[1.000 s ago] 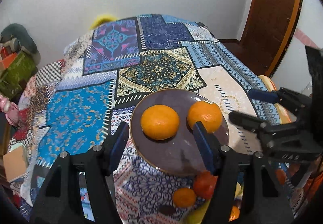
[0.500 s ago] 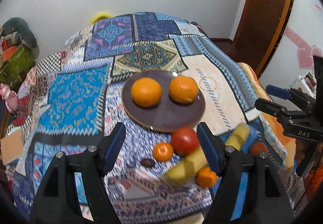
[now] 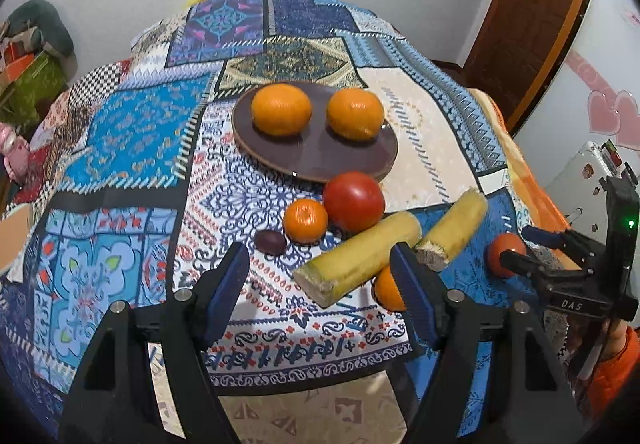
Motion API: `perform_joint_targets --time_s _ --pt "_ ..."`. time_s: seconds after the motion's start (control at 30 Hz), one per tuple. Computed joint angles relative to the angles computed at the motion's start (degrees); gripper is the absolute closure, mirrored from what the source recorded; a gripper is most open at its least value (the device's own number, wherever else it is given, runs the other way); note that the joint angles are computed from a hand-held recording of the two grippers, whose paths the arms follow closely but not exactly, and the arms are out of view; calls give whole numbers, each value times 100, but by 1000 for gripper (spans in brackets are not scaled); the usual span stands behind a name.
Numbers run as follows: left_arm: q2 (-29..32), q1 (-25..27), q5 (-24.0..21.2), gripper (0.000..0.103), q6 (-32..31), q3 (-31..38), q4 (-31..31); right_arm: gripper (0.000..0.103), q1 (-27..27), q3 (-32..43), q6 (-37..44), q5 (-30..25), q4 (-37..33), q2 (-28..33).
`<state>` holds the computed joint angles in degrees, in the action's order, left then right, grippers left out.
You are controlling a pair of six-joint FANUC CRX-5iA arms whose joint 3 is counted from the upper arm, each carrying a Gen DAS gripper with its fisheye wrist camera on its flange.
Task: Organize fruits
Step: 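Move the right tool to a red tomato and close on it, then lift the tomato with the right tool while the left tool grasps the other red tomato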
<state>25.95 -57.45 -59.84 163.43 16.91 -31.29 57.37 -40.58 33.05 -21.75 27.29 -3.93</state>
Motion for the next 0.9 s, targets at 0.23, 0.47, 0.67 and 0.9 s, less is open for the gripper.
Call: perform_joint_targets --time_s 0.23,0.47,0.67,0.9 --pt "205 73 89 30 -218 183 72 55 35 207 770 -38 -770 107" --pt "507 235 176 30 -683 555 165 56 -59 163 720 153 -578 13" --pt "897 445 111 32 -1044 927 381 56 -230 138 581 406 -388 -57" --pt "1151 499 -100 47 -1204 1201 389 56 -322 229 588 566 -413 59"
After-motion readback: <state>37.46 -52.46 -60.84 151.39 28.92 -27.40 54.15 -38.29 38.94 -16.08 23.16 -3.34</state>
